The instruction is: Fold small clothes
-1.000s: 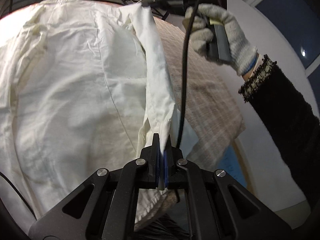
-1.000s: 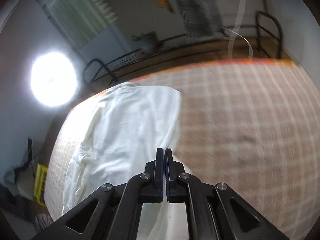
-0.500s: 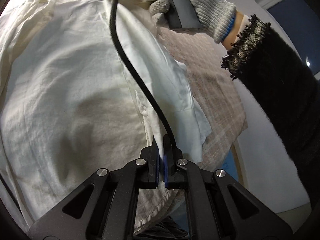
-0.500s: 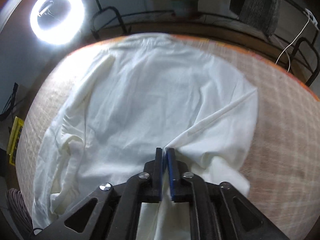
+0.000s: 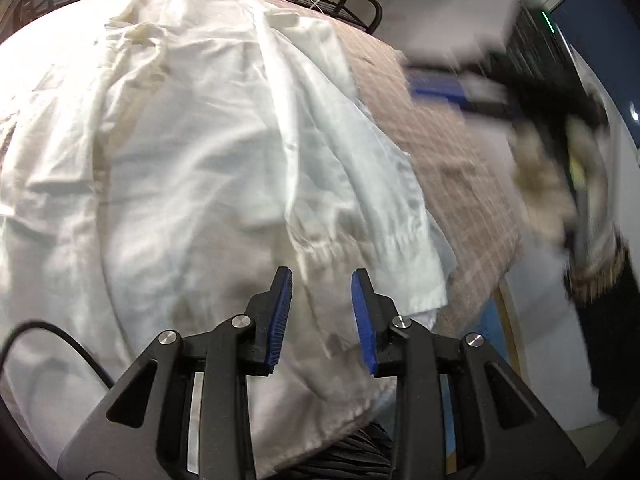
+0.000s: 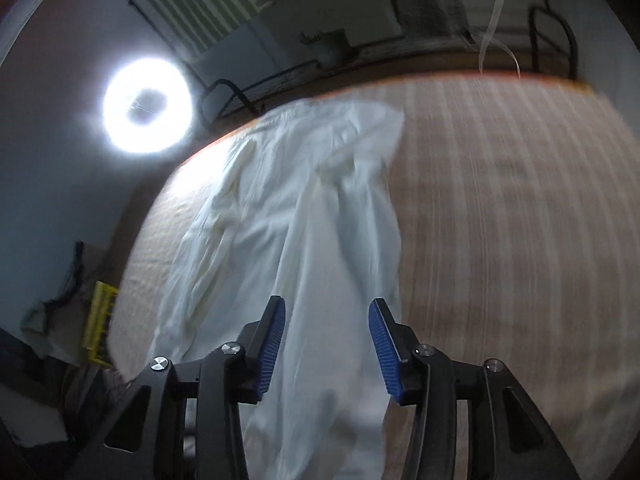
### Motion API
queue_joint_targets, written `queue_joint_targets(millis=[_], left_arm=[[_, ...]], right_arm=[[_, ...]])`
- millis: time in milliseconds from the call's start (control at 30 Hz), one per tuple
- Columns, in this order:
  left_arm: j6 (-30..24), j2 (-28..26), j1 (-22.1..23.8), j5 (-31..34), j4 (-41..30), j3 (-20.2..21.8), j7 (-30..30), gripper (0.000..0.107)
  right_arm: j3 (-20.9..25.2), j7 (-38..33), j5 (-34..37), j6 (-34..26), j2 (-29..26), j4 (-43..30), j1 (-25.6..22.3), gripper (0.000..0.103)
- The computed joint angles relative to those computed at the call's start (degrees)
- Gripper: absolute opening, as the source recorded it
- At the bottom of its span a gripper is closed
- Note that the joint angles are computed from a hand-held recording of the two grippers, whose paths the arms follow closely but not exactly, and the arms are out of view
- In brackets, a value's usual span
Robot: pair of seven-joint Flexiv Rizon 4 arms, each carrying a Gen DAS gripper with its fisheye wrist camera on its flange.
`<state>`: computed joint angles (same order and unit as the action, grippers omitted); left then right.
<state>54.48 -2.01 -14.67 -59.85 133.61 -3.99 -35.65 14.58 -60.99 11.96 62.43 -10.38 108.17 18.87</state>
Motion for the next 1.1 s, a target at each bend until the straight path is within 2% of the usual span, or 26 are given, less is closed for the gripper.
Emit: queue_joint_targets(millis=[167, 200, 233, 267, 300, 367, 400, 433, 567, 667, 733, 867, 1100], left_arm=[[0.9, -2.3, -0.3, 3.4, -1.5, -1.0, -1.3, 0.029], [1.1, -2.7, -0.3, 3.9, -1.6, -1.1, -1.7, 0.026], [0.6, -3.1, -0.2, 4.1, -1.9, -1.2, -2.0, 0.014], [0.2, -3.5, 0.2, 3.7, -1.9, -1.1, -1.5, 0.005], [-0.3, -3.7, 0.3, 3.2, -2.0, -1.2, -1.2, 0.004], [-0.8, -3.9, 0.5, 1.7, -2.1, -1.5, -1.2, 0.001], [-1.8, -3.8, 0.8, 0.9, -2.1, -1.4, -1.3, 0.001], [-2.9, -3.3, 1.0, -0.1, -2.0, -1.2, -1.5, 0.000], [-8.0, -1.0, 1.5, -4.0, -1.0, -0.2, -1.4, 0.000], [-8.3, 0.1, 0.7, -5.5, 0.2, -0.1, 0.0, 0.000], [-3.3, -0.3, -0.8, -3.8, 1.1, -0.9, 1.0, 0.000], [2.4, -1.5, -2.7, -2.9, 1.6, -2.1, 1.9, 0.000], [9.5, 0.8, -5.2, -0.4, 3.3, -2.2, 4.7, 0.002]], right_arm=[[3.2, -0.9, 10.7, 3.3, 3.8, 7.8, 0.2, 0.047], [3.3, -0.6, 11.2, 3.5, 3.6, 8.3, 0.9, 0.047], [3.1, 0.6, 10.7, 3.5, 3.5, 8.9, 1.5, 0.046], [3.0, 1.5, 10.3, 3.7, 3.2, 9.5, 2.1, 0.041], [3.1, 1.6, 10.6, 4.6, 3.0, 9.8, 2.4, 0.037], [4.1, -1.3, 14.9, 6.3, 2.9, 9.4, 1.8, 0.004], [4.4, -2.7, 16.8, 6.5, 3.0, 8.9, 1.5, 0.002], [4.0, -1.6, 15.3, 6.9, 3.6, 9.4, 2.1, 0.000], [2.6, 1.3, 9.4, 4.4, 6.8, 9.9, 3.1, 0.000], [2.0, 1.7, 8.5, 3.2, 9.7, 10.6, 3.3, 0.000], [1.4, 4.8, 2.5, 1.0, 10.5, 11.8, 3.8, 0.000], [0.6, 7.5, -0.8, -0.4, 7.9, 12.6, 4.4, 0.000], [0.4, 10.3, -4.8, 0.1, 5.5, 13.3, 4.1, 0.001]])
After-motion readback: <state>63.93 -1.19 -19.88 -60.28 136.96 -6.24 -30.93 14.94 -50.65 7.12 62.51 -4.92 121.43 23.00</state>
